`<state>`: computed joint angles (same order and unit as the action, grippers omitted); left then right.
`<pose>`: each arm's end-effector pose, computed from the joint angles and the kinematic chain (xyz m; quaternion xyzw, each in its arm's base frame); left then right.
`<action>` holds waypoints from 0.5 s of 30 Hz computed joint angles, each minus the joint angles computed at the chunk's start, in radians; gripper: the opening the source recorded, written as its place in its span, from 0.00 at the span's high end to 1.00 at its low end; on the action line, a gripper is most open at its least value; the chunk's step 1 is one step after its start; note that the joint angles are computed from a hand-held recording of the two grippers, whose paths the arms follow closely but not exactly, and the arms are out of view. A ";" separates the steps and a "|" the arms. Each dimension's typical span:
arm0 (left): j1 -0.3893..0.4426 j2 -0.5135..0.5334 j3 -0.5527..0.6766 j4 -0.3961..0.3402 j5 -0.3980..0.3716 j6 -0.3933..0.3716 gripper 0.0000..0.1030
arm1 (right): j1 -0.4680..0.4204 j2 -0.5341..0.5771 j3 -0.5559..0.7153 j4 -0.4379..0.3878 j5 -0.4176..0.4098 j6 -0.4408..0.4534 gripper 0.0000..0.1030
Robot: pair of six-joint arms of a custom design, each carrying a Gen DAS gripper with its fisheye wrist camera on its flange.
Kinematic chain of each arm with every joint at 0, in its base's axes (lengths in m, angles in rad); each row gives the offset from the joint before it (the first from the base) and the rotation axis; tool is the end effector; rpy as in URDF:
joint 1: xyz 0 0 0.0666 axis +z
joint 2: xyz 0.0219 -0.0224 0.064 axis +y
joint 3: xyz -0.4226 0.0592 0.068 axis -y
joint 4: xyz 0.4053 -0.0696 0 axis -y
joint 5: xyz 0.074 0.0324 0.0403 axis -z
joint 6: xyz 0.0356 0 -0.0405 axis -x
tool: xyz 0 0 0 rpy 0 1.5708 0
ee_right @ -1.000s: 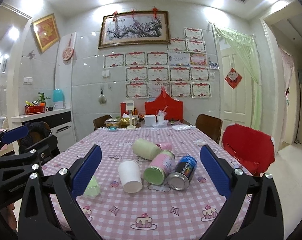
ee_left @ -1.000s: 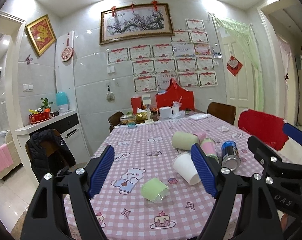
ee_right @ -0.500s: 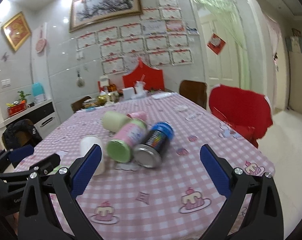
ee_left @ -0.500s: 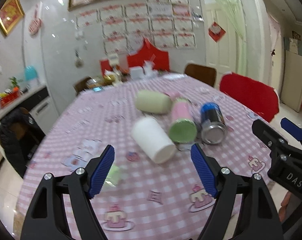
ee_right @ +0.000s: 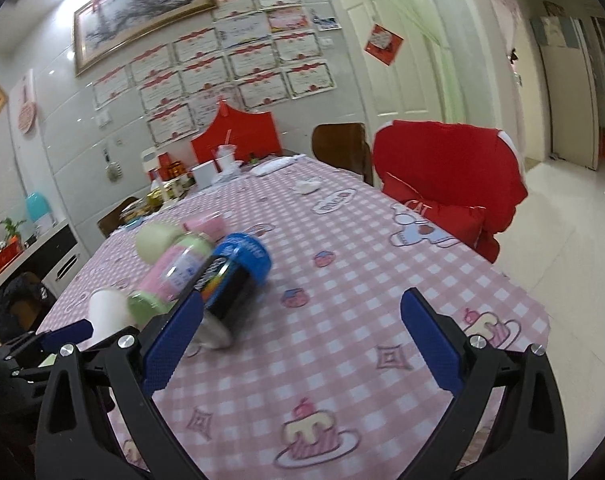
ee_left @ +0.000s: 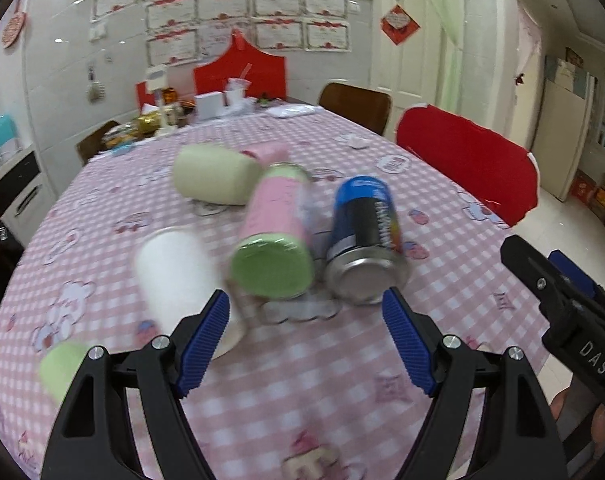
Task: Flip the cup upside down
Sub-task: 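Move the right tool toward the blue CoolTowel can and close on it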
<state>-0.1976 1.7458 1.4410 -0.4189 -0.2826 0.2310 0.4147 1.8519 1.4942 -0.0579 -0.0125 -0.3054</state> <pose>0.6196 -0.1143 0.3415 -0.0729 0.9015 0.0389 0.4249 0.6263 0.2758 0.3314 -0.0492 0.8363 0.1973 0.5091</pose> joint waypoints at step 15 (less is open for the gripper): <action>-0.009 0.178 0.259 -0.149 0.103 -0.023 0.25 | -0.053 0.070 0.122 -0.115 -0.044 -0.027 0.07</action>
<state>-0.2063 1.9239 1.7003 -0.5681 -0.1796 0.2084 0.3612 1.9216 1.6165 -0.1725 -0.0567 -0.3328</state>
